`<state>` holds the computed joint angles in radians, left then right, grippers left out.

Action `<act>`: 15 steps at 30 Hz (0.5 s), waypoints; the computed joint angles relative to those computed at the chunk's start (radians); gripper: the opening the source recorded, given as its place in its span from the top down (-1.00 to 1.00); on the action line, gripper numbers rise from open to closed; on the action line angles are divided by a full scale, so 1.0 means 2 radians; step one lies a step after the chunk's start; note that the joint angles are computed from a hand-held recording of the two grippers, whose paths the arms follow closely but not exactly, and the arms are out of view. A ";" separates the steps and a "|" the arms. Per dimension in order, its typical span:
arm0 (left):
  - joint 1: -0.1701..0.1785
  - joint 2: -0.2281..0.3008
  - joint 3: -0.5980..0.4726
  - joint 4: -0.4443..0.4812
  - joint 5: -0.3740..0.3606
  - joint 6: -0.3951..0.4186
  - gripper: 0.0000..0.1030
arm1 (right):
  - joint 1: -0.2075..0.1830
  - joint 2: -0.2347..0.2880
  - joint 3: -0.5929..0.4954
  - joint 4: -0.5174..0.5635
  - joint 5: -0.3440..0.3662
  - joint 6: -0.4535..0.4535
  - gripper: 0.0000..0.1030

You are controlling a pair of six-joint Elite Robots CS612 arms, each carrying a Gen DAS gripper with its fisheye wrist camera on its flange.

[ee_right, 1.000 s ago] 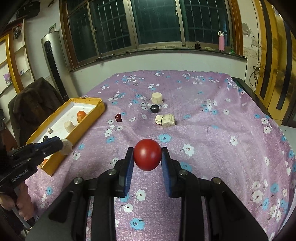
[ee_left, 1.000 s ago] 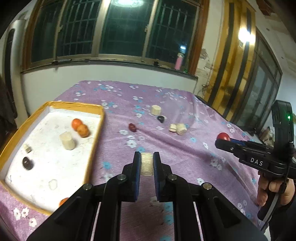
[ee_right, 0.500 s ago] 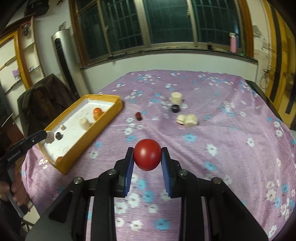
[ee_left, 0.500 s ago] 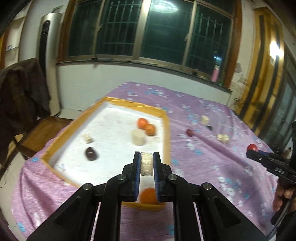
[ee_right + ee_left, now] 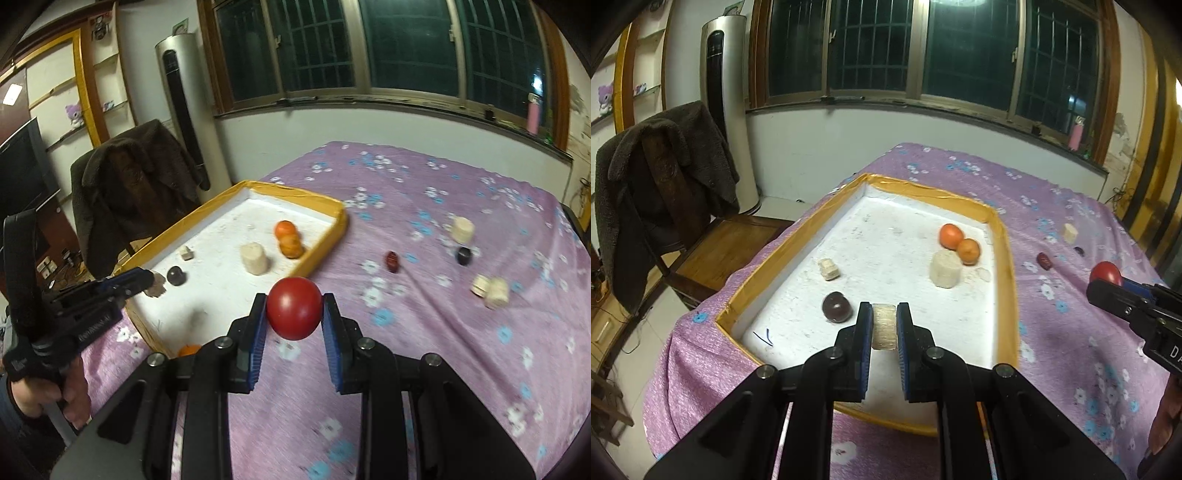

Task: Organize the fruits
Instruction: 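Carry the cube to the tray with the left tool while the right tool carries the red ball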

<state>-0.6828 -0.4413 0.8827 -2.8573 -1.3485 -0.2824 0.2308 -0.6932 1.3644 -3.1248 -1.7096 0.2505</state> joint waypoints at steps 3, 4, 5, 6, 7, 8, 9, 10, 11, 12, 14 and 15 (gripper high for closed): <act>0.002 0.005 -0.012 0.012 0.003 -0.004 0.79 | 0.002 0.014 -0.029 0.022 0.003 -0.003 0.40; 0.003 0.007 -0.017 0.016 0.004 -0.004 0.79 | 0.003 0.019 -0.040 0.032 0.005 -0.005 0.40; 0.004 0.009 -0.021 0.022 0.005 -0.004 0.79 | 0.003 0.022 -0.046 0.037 0.005 -0.006 0.40; 0.004 0.012 -0.027 0.029 0.008 -0.004 0.79 | 0.003 0.027 -0.056 0.047 0.006 -0.006 0.40; 0.005 0.014 -0.033 0.036 0.008 -0.005 0.79 | 0.003 0.030 -0.062 0.052 0.006 -0.007 0.40; 0.007 0.017 -0.039 0.044 0.006 -0.007 0.79 | 0.003 0.033 -0.069 0.057 0.006 -0.007 0.40; 0.008 0.018 -0.043 0.048 0.005 -0.009 0.79 | 0.003 0.037 -0.077 0.062 0.007 -0.006 0.40; 0.009 0.020 -0.047 0.050 0.004 -0.012 0.79 | 0.003 0.040 -0.084 0.069 0.011 -0.005 0.40; 0.010 0.023 -0.053 0.053 0.004 -0.014 0.79 | 0.003 0.043 -0.090 0.076 0.016 -0.005 0.40; 0.011 0.025 -0.058 0.056 0.004 -0.014 0.79 | 0.003 0.046 -0.097 0.082 0.021 -0.006 0.40; 0.012 0.031 -0.073 0.066 0.005 -0.010 0.79 | 0.005 0.050 -0.104 0.090 0.023 -0.010 0.40; 0.013 0.035 -0.083 0.072 0.008 -0.010 0.79 | 0.006 0.052 -0.107 0.093 0.025 -0.014 0.40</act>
<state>-0.6566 -0.3709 0.7168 -2.7139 -1.3320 -0.3023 0.2426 -0.5889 1.1500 -2.9379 -1.6587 0.2221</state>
